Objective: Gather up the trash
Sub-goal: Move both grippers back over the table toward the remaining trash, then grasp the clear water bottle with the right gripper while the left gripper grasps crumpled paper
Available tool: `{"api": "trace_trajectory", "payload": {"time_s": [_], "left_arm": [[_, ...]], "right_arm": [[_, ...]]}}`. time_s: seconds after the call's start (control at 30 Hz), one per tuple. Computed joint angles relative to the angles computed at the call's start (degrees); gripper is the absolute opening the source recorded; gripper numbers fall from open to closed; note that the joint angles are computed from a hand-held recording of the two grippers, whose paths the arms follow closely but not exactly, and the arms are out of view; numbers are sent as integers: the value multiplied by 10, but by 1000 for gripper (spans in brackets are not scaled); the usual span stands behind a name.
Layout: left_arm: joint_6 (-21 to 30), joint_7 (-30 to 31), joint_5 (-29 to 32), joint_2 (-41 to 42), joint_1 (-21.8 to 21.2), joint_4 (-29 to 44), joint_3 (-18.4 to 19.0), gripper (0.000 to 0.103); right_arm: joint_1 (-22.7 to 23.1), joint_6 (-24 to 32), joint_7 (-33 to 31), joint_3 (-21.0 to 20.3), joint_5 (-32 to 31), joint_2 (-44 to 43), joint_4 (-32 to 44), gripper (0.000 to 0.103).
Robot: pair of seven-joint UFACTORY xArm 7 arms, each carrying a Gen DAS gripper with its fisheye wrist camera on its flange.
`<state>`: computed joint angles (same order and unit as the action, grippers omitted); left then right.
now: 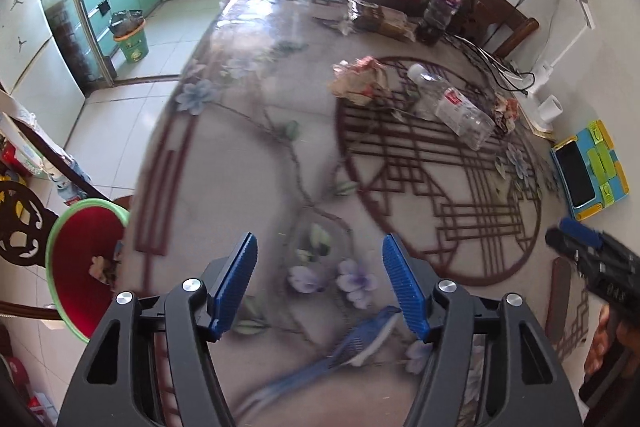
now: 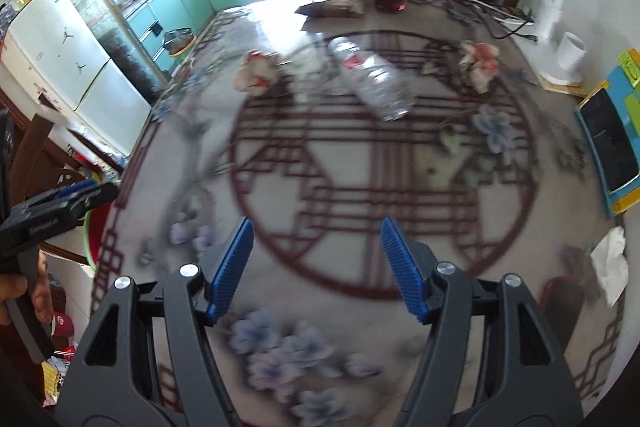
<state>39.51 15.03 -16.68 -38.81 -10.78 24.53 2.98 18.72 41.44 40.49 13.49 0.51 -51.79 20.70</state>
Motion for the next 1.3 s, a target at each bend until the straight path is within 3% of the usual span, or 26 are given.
{"api": "trace_trajectory", "payload": {"time_s": [0.13,0.2,0.3,0.43,0.6,0.63,0.67,0.7,0.83,1.0,1.13,1.3], "left_arm": [[0,-41,4,1,-18,-2,-39,62],[0,-59,12,8,-25,3,-51,62],[-1,-85,31,17,-29,14,-66,62],[-12,-112,67,45,-27,40,-83,63],[-40,-143,109,116,-19,94,-96,63],[-50,-148,116,135,-18,107,-98,63],[-59,-151,123,152,-18,118,-99,63],[-70,-156,132,177,-16,133,-102,63],[-96,-168,165,280,-17,205,-109,63],[-110,-185,195,409,-25,307,-108,63],[-119,-223,237,493,-45,381,-97,63],[-133,-250,254,543,-64,420,-85,60]], "right_arm": [[-35,-35,-96,-75,-24,26,7,65],[-42,-68,-152,-105,-16,78,29,72],[-47,-119,-224,-135,9,180,69,73],[-67,-162,-279,-133,29,314,135,73],[-88,-164,-343,-124,56,451,222,72],[-90,-166,-358,-122,68,463,230,69],[-93,-170,-372,-119,77,477,238,57],[-96,-173,-382,-117,82,487,242,56],[-99,-200,-459,-113,177,480,224,52],[-70,-226,-524,-131,307,399,135,51],[-56,-218,-513,-143,322,346,81,52],[-71,-190,-443,-120,235,334,58,61]]}}
